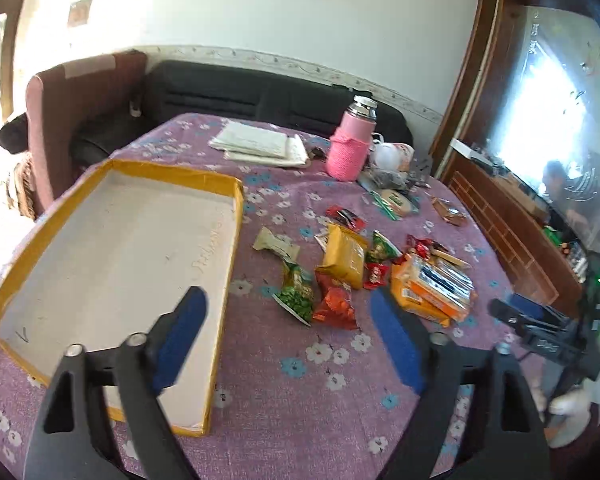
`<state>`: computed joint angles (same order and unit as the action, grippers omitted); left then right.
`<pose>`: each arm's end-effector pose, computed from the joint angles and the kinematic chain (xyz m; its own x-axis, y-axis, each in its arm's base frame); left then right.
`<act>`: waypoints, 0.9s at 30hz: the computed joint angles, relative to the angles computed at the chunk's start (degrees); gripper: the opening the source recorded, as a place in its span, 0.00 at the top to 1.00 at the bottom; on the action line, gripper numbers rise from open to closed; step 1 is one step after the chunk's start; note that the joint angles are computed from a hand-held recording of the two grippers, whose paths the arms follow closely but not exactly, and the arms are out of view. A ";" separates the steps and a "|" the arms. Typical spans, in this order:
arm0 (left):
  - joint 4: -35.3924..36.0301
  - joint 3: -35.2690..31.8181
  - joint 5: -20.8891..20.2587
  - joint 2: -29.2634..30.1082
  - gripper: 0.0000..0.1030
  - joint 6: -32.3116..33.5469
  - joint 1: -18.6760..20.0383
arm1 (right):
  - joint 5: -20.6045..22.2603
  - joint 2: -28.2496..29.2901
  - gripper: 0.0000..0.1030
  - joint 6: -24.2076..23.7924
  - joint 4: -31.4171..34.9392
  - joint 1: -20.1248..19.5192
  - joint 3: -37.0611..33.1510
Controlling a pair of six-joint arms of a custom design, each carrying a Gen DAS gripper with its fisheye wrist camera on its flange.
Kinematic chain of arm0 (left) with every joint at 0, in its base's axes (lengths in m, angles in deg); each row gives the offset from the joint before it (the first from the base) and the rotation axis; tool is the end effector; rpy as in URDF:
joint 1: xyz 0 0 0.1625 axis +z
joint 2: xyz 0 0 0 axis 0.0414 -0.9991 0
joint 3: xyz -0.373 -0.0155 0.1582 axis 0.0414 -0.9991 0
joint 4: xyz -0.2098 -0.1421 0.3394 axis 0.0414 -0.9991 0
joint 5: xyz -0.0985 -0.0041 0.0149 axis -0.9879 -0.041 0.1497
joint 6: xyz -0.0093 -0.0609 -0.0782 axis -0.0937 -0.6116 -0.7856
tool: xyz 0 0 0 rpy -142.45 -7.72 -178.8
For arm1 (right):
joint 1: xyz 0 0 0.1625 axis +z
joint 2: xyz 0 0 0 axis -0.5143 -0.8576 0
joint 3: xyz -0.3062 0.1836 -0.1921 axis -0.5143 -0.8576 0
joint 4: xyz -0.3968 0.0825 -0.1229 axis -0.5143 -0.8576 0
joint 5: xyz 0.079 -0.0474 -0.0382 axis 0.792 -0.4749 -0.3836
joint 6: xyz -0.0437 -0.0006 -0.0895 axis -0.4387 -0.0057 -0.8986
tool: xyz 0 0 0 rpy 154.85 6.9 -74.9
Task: Organize snacks
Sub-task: 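Move both tools over the snack pile toward the packets, then grasp the red date candy bag with left tool while right tool grasps a cracker pack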
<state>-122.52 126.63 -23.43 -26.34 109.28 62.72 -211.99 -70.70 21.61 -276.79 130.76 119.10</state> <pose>-0.1499 -0.6966 0.1654 -0.7438 0.5532 -0.3752 0.6683 0.6233 -0.4060 0.1571 -0.5415 0.1396 -0.7195 0.3709 0.5871 -0.3705 0.5100 -0.7762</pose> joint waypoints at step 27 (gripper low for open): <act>13.27 -7.27 1.60 6.31 0.36 5.87 -2.28 | 4.51 8.41 0.28 -5.14 21.67 0.87 -14.21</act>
<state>-109.24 119.36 -21.83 -20.03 115.15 60.44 -207.47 -62.29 16.46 -255.13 131.64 104.89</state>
